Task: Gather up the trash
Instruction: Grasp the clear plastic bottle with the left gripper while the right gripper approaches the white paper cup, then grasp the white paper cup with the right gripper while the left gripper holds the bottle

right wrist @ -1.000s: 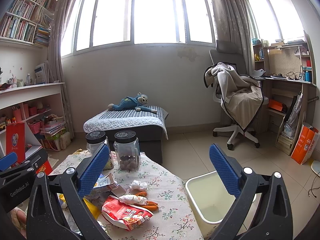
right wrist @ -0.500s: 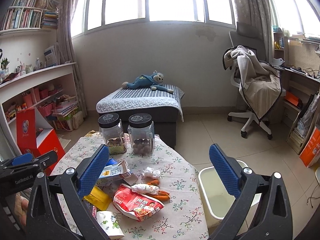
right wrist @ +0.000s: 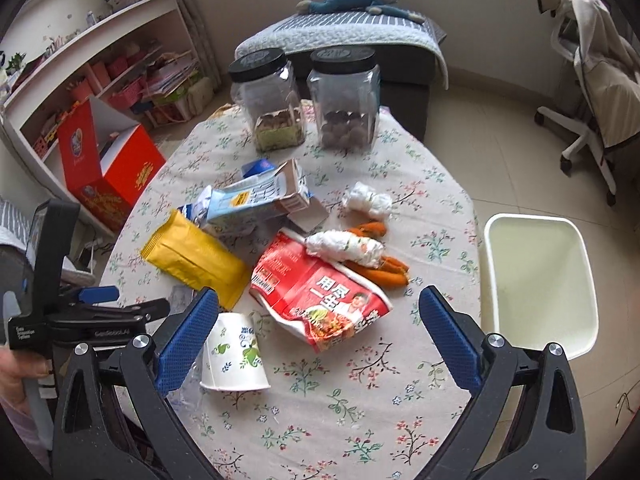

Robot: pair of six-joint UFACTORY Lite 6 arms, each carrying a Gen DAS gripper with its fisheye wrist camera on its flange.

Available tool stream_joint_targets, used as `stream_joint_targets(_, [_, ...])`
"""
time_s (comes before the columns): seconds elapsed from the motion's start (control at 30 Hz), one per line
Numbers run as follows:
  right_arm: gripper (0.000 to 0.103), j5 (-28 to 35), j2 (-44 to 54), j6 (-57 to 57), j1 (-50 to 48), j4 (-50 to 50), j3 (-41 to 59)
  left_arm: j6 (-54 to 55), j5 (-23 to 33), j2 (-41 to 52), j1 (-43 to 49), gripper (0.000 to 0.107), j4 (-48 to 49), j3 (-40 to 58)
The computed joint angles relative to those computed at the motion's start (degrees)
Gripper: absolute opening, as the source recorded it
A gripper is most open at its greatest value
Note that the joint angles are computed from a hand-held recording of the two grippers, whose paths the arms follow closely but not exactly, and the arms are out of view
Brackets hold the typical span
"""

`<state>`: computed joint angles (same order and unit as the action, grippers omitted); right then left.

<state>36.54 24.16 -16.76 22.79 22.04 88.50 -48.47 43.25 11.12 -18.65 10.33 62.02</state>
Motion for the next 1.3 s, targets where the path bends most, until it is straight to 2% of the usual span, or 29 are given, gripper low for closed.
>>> stream_joint_targets(0.13, [0.096, 4.5, 4.8, -3.8, -1.1, 6.8, 2.3, 8.5, -3.8, 4.7, 3.7, 0.095, -10.8, 0.5])
stream_joint_targets(0.23, [0.096, 7.9, 7.5, -5.7, -2.0, 10.5, 3.9, 6.1, -4.2, 8.1, 3.5, 0.094, -9.2, 1.2])
stream_joint_targets(0.33, [0.096, 8.7, 8.3, -6.9, -1.4, 11.3, 3.8, 8.7, -5.6, 8.9, 4.6, 0.079, -12.2, -0.3])
stream_joint_targets(0.4, [0.096, 9.4, 9.3, -7.0, -0.6, 11.2, 4.2, 12.4, -5.9, 8.5, 5.1, 0.063, -15.2, -1.6])
stream_joint_targets(0.57, [0.096, 10.7, 13.4, -5.9, 2.8, 9.9, 6.1, 14.3, -6.3, -0.9, 4.9, 0.062, -16.0, -8.5])
stream_joint_targets(0.83, [0.096, 12.4, 23.3, 0.1, 10.1, 5.0, 15.6, 12.2, -0.2, -22.7, 6.7, 0.062, -12.6, -18.0])
stream_joint_targets(1.03, [0.081, 16.3, 31.8, 3.9, 13.8, 2.6, 26.3, 18.4, 0.6, -31.7, 15.2, 0.062, -13.4, -21.9])
stream_joint_targets(1.07, [0.073, 16.7, 33.0, 4.4, 14.2, 2.2, 27.8, 18.5, 0.5, -32.1, 15.7, 0.062, -13.4, -22.2])
stream_joint_targets(1.1, [0.06, 17.1, 34.0, 4.5, 14.6, 2.0, 29.0, 18.8, 0.4, -32.2, 16.4, 0.062, -13.5, -22.2])
stream_joint_targets(1.3, [0.056, 15.3, 33.6, 2.4, 15.9, 2.9, 29.0, 21.4, 0.0, -33.0, 19.6, 0.062, -14.9, -22.6])
